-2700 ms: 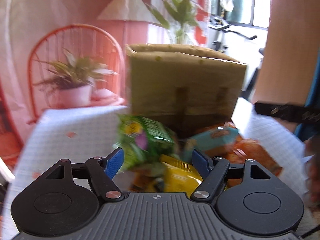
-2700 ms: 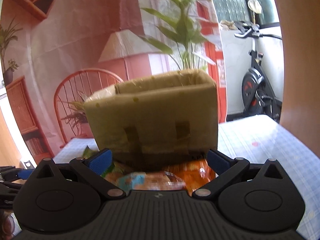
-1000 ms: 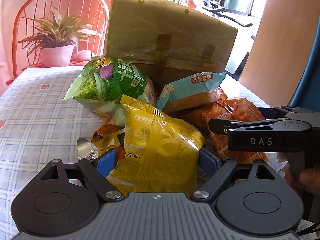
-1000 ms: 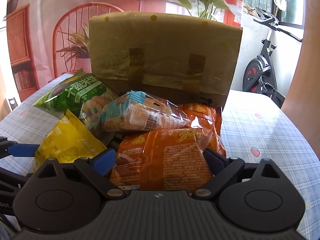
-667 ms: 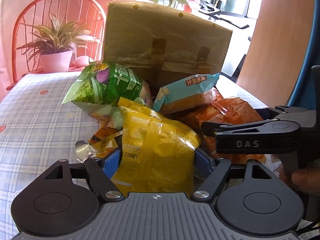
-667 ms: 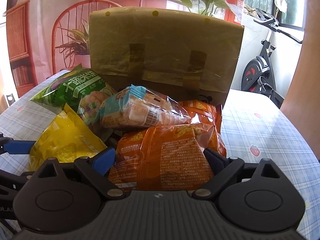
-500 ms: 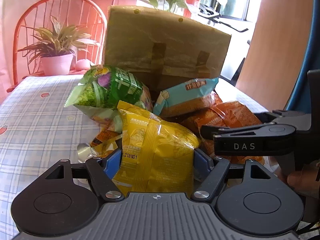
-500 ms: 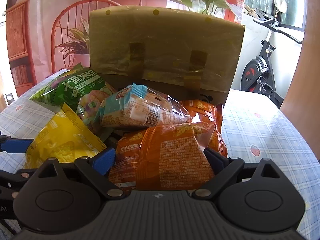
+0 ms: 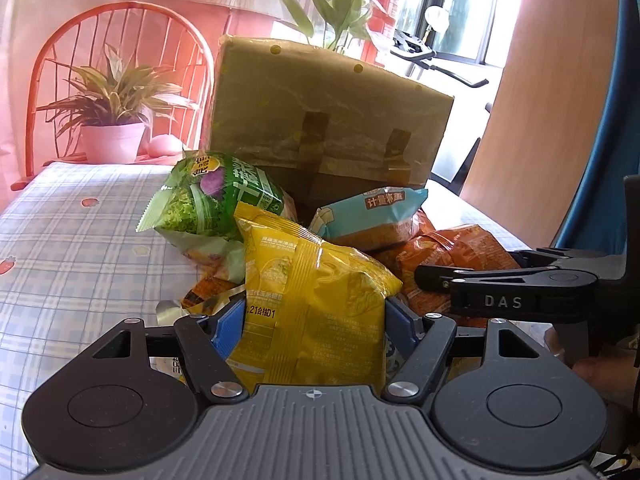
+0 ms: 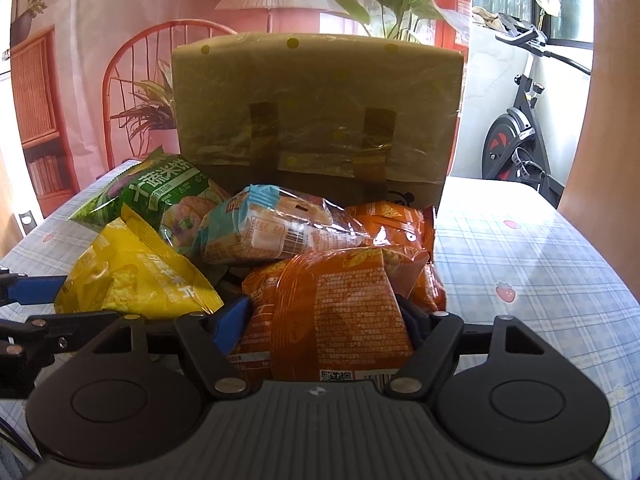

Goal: Organize snacks
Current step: 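Grasp the yellow chip bag with the left tool while the right tool grasps the orange bag, then lift both held bags and carry them over the cardboard box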

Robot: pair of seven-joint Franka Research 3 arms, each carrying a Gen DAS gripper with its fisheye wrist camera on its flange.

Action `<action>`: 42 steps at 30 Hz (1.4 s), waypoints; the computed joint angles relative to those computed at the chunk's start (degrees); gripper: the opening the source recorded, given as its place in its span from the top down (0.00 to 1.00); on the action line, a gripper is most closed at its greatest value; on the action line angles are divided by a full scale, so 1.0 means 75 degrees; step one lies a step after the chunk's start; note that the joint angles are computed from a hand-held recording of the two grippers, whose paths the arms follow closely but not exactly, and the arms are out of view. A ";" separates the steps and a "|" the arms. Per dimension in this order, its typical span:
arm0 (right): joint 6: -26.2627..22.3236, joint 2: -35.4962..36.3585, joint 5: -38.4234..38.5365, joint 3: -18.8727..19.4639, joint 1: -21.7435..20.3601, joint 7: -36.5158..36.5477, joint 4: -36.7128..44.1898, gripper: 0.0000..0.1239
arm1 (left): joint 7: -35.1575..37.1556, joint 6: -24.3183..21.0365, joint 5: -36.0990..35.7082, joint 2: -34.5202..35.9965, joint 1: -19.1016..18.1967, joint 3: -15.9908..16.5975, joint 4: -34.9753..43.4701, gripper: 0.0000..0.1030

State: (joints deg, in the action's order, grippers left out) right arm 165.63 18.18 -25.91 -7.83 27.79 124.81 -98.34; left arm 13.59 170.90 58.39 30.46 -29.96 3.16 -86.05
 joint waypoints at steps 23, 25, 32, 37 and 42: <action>0.0368 -0.0756 -0.2644 -0.0314 -0.0087 0.3033 -0.0577 0.39 | -0.1985 0.0215 0.2063 -0.0357 -0.0097 0.0171 -0.0110 0.27; 0.0249 -0.0773 -0.3030 -0.0300 -0.0111 0.3352 -0.0534 0.39 | -0.2181 0.0149 0.2296 -0.0401 -0.0069 0.0117 -0.0116 0.27; 0.0239 -0.0842 -0.3177 0.0007 -0.0427 0.3575 -0.0599 0.39 | -0.2406 -0.0099 0.2684 -0.0503 0.0204 -0.0232 -0.0098 0.27; 0.0418 -0.0868 -0.3887 -0.0081 -0.0452 0.4191 -0.0530 0.39 | -0.2682 -0.0351 0.3203 -0.0741 0.0274 -0.0250 -0.0037 0.27; 0.0685 -0.0788 -0.4142 -0.0084 -0.0635 0.4532 -0.0263 0.39 | -0.2986 -0.0571 0.3587 -0.0922 0.0521 -0.0426 0.0182 0.27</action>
State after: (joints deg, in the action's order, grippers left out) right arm 170.77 12.27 -56.97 -8.46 23.03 158.80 -100.31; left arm -8.81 166.62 85.30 23.54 -26.06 -0.03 -84.69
